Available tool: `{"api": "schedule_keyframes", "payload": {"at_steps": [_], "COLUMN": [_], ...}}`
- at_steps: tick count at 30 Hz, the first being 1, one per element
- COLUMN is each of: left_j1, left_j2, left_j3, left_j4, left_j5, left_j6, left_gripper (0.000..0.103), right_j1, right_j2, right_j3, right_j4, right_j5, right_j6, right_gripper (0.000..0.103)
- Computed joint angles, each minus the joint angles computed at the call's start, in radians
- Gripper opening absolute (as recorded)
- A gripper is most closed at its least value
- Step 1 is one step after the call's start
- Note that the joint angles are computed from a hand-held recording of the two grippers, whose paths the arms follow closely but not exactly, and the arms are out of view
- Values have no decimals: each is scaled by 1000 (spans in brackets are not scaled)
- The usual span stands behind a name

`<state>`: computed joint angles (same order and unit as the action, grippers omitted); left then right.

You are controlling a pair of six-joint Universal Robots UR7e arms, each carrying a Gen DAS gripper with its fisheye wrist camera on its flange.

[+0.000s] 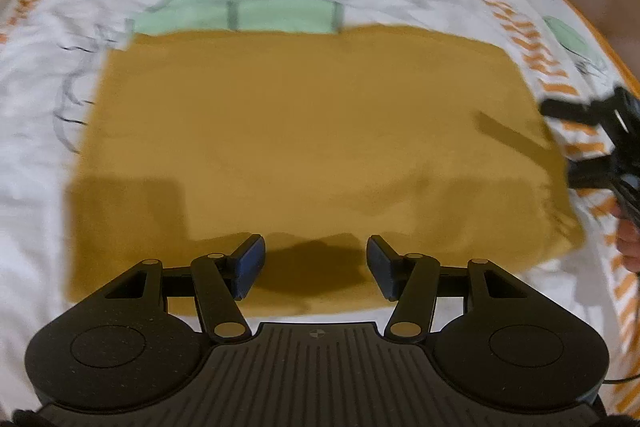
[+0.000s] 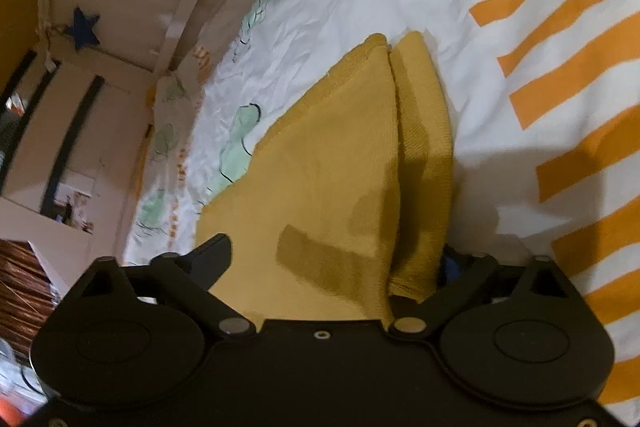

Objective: Fold small clothes
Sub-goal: 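Move the right gripper to a side edge of the folded sweater, then close the right gripper on the sweater side edge, then fold the held side over the sweater with the right gripper and open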

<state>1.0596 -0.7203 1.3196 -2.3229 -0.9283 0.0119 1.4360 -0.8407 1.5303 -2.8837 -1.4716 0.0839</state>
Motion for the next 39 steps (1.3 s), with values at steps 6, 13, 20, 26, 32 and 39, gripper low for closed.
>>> {"api": "schedule_keyframes", "payload": {"at_steps": [6,13,20,26,32,39], "left_j1": [45,106,109,127,140,158], "left_j2": [-16,6,17,22,10,-8], "left_j3": [-28,-136,-194,-264,-297,-321], "left_j4": [-67,1,31,103,134,154], "left_j5": [55,22,39,10,-26,-82], "left_j6": [10,-103,-52,-64,-67,-65], "left_gripper": [54,54,54,54,54,54], "right_j1": [10,26,73,172,257,330], "right_j2": [2,17,13,57,123,263], "right_j3": [11,23,24,-53,-189,-395], "right_j4": [-29,-95,-106,-62,36,157], "right_j5": [-40,-87,-254,-449,-510,-503], "right_j6": [-26,-56,-43,-83,-125,-156], "right_gripper": [85,72,25,23,22,21]}}
